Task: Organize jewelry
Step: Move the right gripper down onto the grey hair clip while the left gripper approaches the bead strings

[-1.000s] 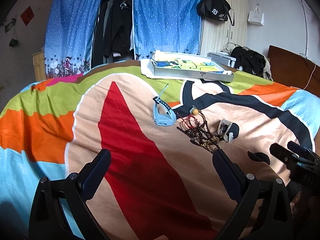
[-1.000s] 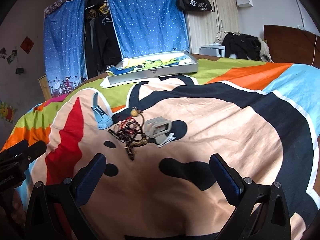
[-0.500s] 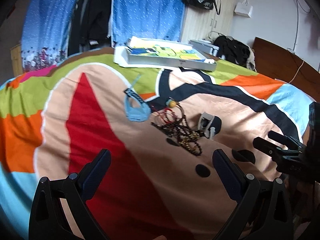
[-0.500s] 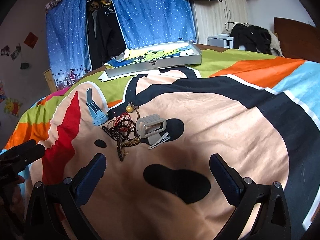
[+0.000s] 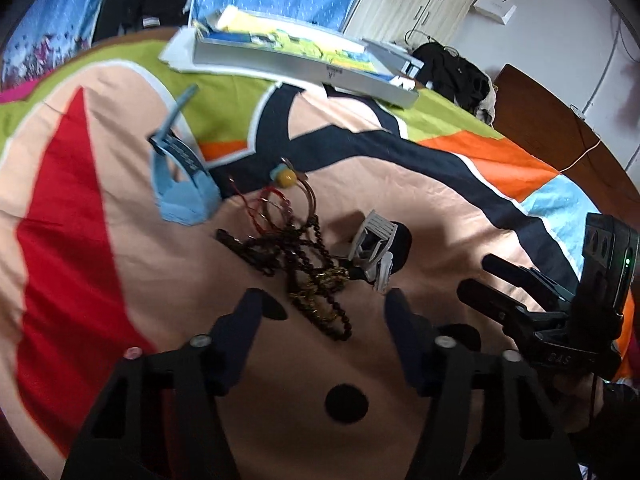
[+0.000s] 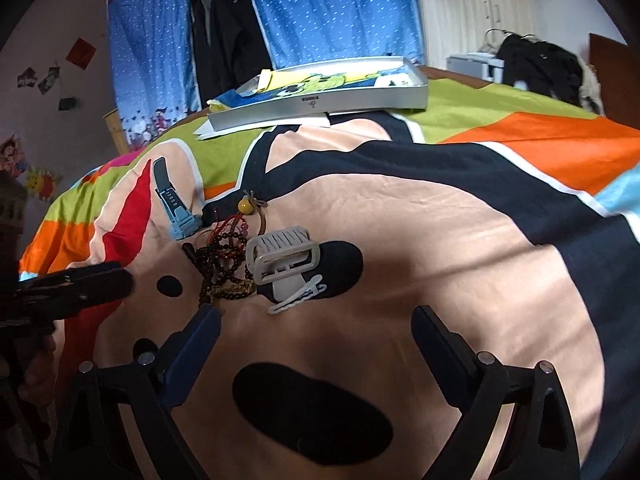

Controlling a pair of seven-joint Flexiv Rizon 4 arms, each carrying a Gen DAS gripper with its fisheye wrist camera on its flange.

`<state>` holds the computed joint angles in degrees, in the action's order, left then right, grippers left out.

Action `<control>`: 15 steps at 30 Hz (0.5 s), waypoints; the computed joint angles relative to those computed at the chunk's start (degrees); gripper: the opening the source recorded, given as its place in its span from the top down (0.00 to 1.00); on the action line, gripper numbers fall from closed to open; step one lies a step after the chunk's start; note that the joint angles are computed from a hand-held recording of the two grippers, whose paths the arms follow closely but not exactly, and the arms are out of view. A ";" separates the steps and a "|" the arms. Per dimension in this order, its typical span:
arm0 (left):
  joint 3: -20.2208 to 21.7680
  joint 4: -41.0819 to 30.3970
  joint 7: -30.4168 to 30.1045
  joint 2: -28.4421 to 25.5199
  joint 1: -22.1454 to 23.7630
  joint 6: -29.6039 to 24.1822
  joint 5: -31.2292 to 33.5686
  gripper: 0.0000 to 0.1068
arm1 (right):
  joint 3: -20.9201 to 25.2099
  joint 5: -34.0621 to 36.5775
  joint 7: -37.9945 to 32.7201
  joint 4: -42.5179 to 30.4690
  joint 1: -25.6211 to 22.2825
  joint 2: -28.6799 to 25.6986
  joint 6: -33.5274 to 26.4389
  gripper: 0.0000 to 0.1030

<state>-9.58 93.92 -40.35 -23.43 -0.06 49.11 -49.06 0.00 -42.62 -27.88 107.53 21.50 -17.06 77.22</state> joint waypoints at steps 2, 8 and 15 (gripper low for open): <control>0.24 -2.45 -2.71 -1.81 -0.24 -1.57 1.64 0.59 | 2.60 4.94 -5.39 -2.06 -2.22 -1.80 0.64 0.11; 0.53 -8.46 -10.15 -6.07 -0.47 -3.61 6.55 0.61 | 10.77 22.08 -22.57 -10.34 -7.73 -7.31 -0.94 0.17; 0.59 -13.38 -14.65 -9.25 -0.32 -5.71 12.03 0.72 | 11.20 30.43 -30.89 -16.83 -7.30 -11.62 -2.96 0.25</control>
